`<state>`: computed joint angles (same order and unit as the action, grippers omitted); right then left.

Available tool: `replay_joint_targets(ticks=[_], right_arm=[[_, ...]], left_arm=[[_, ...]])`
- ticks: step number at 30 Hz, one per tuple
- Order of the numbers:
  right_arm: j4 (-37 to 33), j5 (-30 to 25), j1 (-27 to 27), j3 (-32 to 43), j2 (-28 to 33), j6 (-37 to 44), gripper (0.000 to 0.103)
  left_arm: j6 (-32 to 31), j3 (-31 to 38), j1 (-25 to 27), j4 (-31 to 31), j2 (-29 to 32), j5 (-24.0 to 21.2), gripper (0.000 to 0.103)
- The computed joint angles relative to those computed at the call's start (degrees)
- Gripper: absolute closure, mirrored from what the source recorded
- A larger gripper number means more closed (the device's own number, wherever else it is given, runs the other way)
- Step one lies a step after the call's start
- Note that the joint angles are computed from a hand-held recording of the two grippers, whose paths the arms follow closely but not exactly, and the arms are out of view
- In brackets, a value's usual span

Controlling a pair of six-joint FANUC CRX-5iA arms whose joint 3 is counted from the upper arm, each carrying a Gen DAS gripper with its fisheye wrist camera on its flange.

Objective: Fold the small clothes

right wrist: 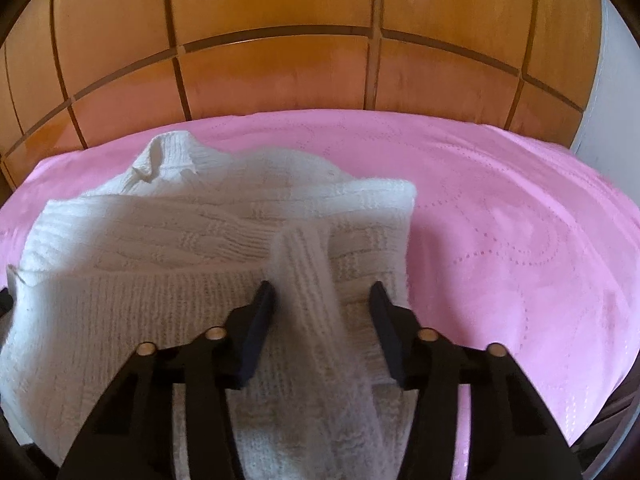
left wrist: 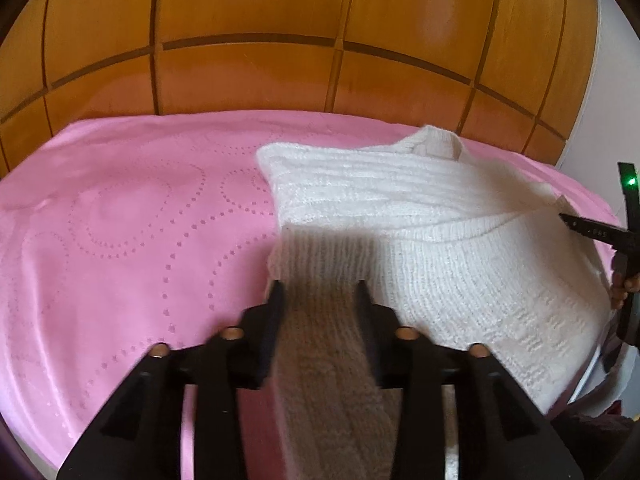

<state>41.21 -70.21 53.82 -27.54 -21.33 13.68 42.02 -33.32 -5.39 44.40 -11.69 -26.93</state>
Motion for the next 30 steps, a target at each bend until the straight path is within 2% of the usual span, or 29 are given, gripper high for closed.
replay_joint_targets(ticks=[1,2,5,6,7,9,11,14,18,22,24,27,30], right_arm=[[0.4,-0.2,0.3,0.0,0.2,0.3,0.071],[0.8,-0.5,0.7,0.0,0.5,0.4,0.074],[2.1,-1.1,1.5,0.0,1.6,0.8,0.083],[2.4,-1.3,1.8,0.1,1.9,0.9,0.088],[2.8,-1.7,2.1,0.1,2.0,0.6,0.092],[3.5,-2.2,2.7,0.0,1.8,0.1,0.094],[3.8,-3.0,3.5,0.0,1.4,-0.7,0.095],[5.4,-4.7,5.3,-0.1,-0.3,-2.0,0.095],[7.0,-7.1,8.5,0.7,-3.0,-2.5,0.096],[9.1,-8.6,11.5,1.9,-5.2,-3.3,0.096],[9.9,-8.2,11.0,2.5,-5.5,-4.0,0.096],[10.0,-4.3,6.1,4.2,-5.2,-3.7,0.096],[9.6,-0.7,0.3,6.0,-2.8,-2.3,0.096]], left_arm=[[1.6,-0.1,-0.2,-1.5,-0.5,1.1,0.051],[2.3,-0.2,-0.3,-1.9,-0.7,1.9,0.046],[5.5,1.8,0.2,-6.2,0.6,0.1,0.045],[5.5,2.3,0.1,-6.7,1.3,-0.7,0.055],[3.2,2.0,0.2,-4.5,1.7,-1.5,0.067],[1.7,1.7,0.0,-2.9,1.8,-1.7,0.092],[0.1,0.8,-0.2,-0.8,1.2,-0.4,0.096],[-0.6,-0.3,0.0,0.7,-0.7,0.7,0.096],[-6.8,-3.0,0.1,6.4,-5.0,1.9,0.097],[-9.3,-3.5,0.2,11.2,-7.0,1.8,0.097],[-9.9,-2.0,-0.3,13.2,-6.0,2.2,0.097],[-10.8,1.2,-1.4,15.6,-2.9,3.3,0.097],[-8.1,7.3,-3.0,13.8,2.7,5.0,0.097]])
